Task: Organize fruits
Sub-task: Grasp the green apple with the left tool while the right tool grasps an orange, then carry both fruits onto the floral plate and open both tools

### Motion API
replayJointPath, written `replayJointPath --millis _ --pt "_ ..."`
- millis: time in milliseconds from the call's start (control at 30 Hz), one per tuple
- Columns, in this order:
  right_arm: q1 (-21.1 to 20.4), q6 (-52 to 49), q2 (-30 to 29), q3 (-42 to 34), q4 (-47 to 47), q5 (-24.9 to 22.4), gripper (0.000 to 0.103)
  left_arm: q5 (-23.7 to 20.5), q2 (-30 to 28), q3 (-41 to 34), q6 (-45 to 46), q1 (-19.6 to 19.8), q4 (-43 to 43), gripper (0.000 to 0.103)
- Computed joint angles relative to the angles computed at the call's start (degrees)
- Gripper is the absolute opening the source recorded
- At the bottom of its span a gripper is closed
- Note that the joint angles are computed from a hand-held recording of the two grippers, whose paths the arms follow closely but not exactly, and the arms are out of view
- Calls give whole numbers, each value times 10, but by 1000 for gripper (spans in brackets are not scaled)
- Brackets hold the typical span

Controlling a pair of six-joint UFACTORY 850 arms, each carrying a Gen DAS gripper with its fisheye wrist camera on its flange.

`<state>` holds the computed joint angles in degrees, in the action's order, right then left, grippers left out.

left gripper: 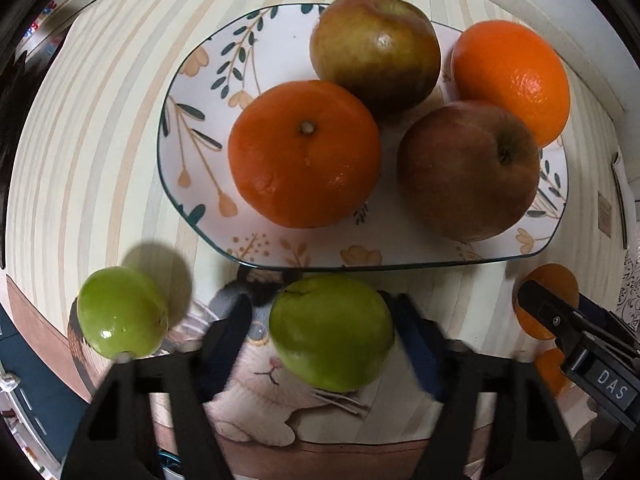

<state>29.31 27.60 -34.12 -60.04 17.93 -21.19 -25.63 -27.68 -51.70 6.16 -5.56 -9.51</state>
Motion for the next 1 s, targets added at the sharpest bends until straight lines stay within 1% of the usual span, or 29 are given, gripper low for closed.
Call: replayJointPath --millis 33,67,100,233,267,367,600,767,800,933,1000 --pt "-3 -15 -1 2 14 1 68 -1 0 1 16 0 -18 55" --pt "-4 -30 -2 3 29 3 61 4 2 4 8 -3 -11 55" --pt "-4 -37 -4 4 35 5 58 12 5 8 -12 -9 13 55" --pt "-1 -49 -5 10 36 22 58 27 20 26 -27 -18 30 54" --pt "0 -49 -3 13 34 25 58 23 22 24 -36 -25 36 54" --pt "11 -52 6 20 39 29 58 28 40 45 -36 -31 39 54" --pt "28 -84 36 43 73 44 58 32 84 87 -23 -47 20 54" --pt "26 -141 59 55 137 50 58 19 137 120 16 -41 -23 54" --pt "22 -148 70 56 144 44 58 14 148 122 25 -40 -34 54" --pt "16 -165 89 52 167 48 57 -14 185 119 81 -15 -88 54" --pt "11 -164 100 50 167 49 57 -33 196 104 112 1 -116 54"
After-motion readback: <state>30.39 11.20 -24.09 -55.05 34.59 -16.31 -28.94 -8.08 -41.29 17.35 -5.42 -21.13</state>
